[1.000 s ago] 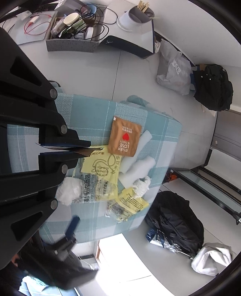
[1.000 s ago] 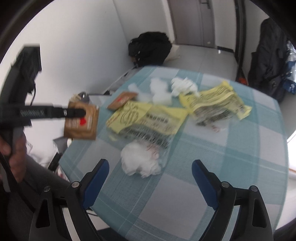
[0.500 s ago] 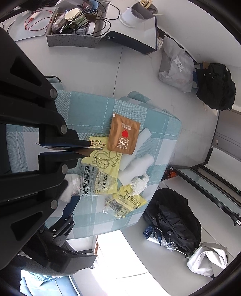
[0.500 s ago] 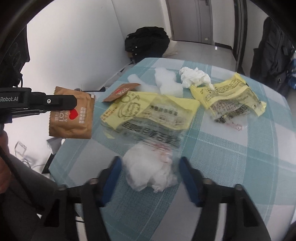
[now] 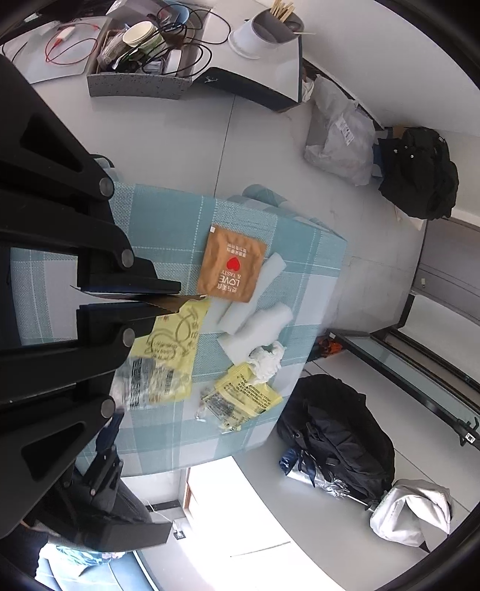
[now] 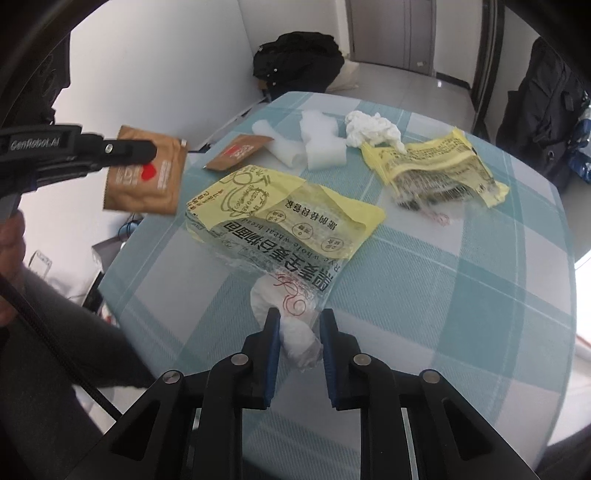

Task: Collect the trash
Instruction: 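Lift the brown sachet with the left gripper while the right gripper grasps the white tissue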

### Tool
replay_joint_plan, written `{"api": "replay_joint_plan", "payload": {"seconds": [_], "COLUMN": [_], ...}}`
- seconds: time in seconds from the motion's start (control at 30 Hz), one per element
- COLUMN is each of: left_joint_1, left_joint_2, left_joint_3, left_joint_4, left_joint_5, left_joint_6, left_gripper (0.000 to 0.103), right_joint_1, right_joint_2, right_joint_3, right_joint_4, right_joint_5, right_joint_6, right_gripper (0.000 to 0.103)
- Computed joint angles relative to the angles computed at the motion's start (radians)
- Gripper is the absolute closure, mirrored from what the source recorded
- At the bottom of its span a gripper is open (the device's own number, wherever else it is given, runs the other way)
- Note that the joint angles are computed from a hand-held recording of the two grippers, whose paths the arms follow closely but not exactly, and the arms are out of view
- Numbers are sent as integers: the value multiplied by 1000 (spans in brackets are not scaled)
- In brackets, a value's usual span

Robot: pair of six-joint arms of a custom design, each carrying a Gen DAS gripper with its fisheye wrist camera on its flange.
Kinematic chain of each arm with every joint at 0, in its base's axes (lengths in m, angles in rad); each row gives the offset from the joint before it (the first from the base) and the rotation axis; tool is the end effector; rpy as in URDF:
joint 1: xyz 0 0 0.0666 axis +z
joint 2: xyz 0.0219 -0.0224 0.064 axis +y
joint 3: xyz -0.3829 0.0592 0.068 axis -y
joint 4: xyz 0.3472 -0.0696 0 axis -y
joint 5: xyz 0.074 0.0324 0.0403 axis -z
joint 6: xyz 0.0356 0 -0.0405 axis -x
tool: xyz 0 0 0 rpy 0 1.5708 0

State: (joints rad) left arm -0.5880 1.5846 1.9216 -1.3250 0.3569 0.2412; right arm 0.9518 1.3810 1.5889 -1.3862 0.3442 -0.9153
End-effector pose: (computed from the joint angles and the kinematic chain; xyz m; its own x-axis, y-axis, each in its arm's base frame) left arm 0.3937 -0.2779 0.5376 -0.8370 0.2890 -0.4647 0.4941 0.7641 -0.4147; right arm 0.2405 0.3162 0.4917 -0.8752 0.0576 -0.4803 0.0033 0.9936 0.1132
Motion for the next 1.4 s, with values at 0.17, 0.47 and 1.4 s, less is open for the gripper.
{"api": "replay_joint_plan", "payload": {"seconds": [0.17,0.47,1.4], "left_joint_1": [-22,-53,-59], "left_joint_2": [-9,5,20], "left_joint_3": [-2,14,28], "left_joint_4": [19,-2,-13], "left_joint_5": [-14,-33,-32], "left_joint_6": [9,9,19], "left_gripper": [103,103,103], "right_joint_1": [6,-20,-184], "right_joint_2": [-16,-101,-86], "right_joint_3": [25,-54,-105], "right_joint_4": [-85,-63,129], "right_joint_5": [23,-21,-138], "right_joint_6": [0,-10,43], "right_gripper": [83,75,86]}}
